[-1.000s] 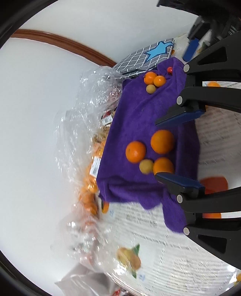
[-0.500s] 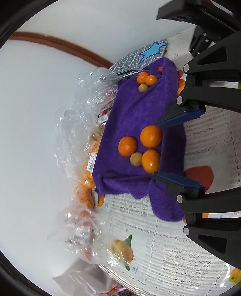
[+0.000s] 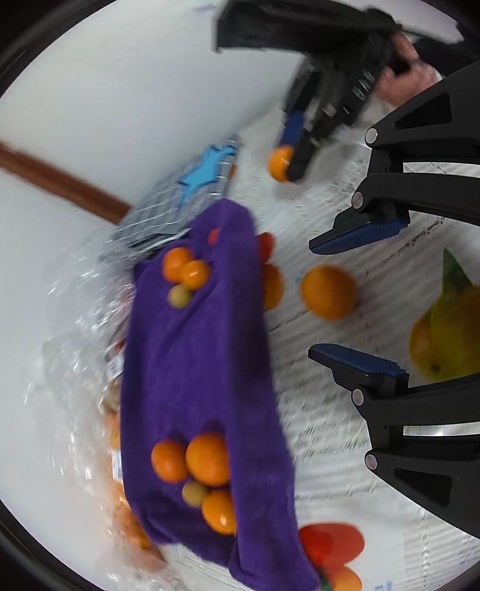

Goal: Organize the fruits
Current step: 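Grasp an oval orange fruit with the right tool while the left tool grasps a mandarin, then carry both fruits over the towel and open both tools to release them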

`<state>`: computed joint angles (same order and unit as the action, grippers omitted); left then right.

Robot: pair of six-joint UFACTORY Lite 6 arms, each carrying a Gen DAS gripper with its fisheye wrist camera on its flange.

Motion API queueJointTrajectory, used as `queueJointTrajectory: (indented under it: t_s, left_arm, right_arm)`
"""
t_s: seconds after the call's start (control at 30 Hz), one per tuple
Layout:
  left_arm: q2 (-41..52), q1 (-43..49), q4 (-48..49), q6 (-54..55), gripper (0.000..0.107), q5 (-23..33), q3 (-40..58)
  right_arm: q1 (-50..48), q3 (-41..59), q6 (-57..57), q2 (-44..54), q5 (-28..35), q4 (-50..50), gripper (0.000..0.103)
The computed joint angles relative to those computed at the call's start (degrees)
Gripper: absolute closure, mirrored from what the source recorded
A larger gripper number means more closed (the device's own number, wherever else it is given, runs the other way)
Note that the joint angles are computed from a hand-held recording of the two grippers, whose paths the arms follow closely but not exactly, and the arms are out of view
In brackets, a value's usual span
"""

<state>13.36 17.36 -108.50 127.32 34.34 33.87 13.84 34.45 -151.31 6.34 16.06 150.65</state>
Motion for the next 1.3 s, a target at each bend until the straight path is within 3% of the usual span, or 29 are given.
queueJointTrajectory:
  t_s: [0.03,0.1,0.2,0.53,0.7,0.9,1.23,1.3]
  left_arm:
    - [-0.14,-2.16,-3.33,2.57,0.060,-2.03,-0.63]
    - [-2.03,-4.48,-8.92,6.85,0.076,-4.74,-2.15]
    - [-2.00,-1.72,-6.30,4.79,0.076,-1.27,-2.46]
    - [-6.77,7.81,0.88,-1.70,0.076,0.53,-1.15]
    - [-5.29,12.17,6.39,-7.87,0.076,0.88,5.39]
    - [1.60,12.41,5.88,-9.79,0.076,-3.13,16.95]
    - [13.89,8.66,2.17,-9.82,0.076,-9.17,28.94]
    - [15.19,8.02,1.32,-9.43,0.076,-9.97,29.83]
  right_arm:
    - [-1.32,-0.82,1.43,-0.82,0.44,-1.89,0.065]
    - [-3.64,-2.11,3.99,-2.13,1.13,-5.37,0.065]
    - [-5.44,-3.02,7.10,-3.04,2.02,-8.84,0.065]
    - [-2.40,0.05,10.50,-2.83,0.90,-11.10,0.065]
    - [0.87,6.89,13.39,1.58,-0.42,-12.43,0.065]
    - [4.11,21.20,21.37,11.89,-3.39,-19.50,0.065]
    - [6.64,41.00,49.95,28.58,-7.29,-46.05,0.065]
    - [6.91,41.80,50.56,30.08,-7.56,-46.75,0.065]
